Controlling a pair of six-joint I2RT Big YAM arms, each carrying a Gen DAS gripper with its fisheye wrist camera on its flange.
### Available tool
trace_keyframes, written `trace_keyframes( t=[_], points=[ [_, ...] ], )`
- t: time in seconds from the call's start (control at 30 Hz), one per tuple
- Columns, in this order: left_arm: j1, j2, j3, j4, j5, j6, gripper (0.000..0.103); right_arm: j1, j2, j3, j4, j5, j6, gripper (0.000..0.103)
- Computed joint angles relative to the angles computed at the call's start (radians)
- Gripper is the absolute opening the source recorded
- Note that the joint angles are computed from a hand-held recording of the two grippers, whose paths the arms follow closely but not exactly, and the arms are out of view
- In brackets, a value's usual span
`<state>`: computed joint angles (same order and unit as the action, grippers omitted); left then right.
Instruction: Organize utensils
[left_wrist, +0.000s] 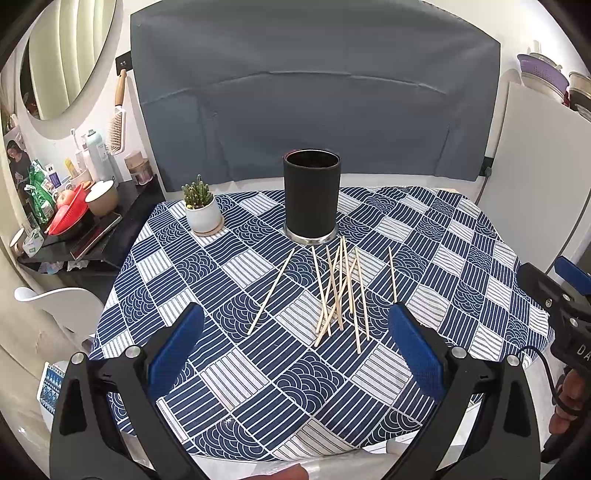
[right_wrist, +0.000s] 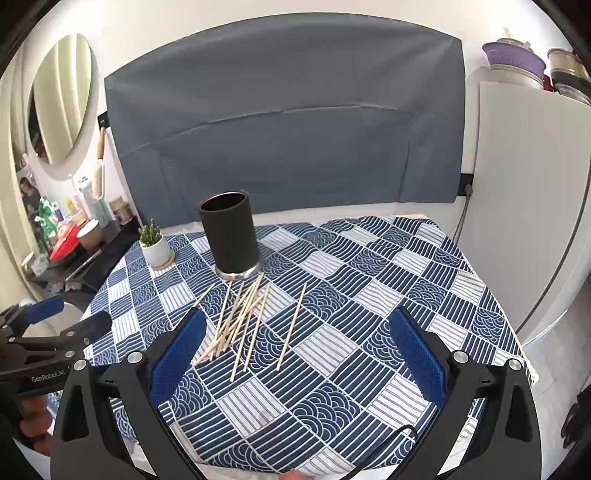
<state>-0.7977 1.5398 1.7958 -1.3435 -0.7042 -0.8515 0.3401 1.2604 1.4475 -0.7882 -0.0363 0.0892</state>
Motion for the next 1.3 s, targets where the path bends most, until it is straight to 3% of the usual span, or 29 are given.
trace_keyframes(
  t=[0.4, 0.73, 1.03, 1.3],
  points=[
    [0.025, -0.015, -0.023, -0.003, 0.020, -0.010, 0.097, 0.019, 0.034, 0.029, -0.014, -0.002, -0.008, 0.096],
    [0.077, 0.012, 0.000, -0.008, 0.090, 0.024, 0.097, 0.019, 0.104, 0.091, -0.059, -0.015, 0.022, 0.096],
    [0.145, 0.057, 0.026, -0.038, 0.207, 0.052, 0.097, 0.003, 0.253, 0.235, -0.199, -0.086, 0.051, 0.096],
    [0.213, 0.111, 0.035, -0.051, 0.346, 0.091, 0.097, 0.002, 0.397, 0.362, -0.328, -0.072, 0.059, 0.095]
  ],
)
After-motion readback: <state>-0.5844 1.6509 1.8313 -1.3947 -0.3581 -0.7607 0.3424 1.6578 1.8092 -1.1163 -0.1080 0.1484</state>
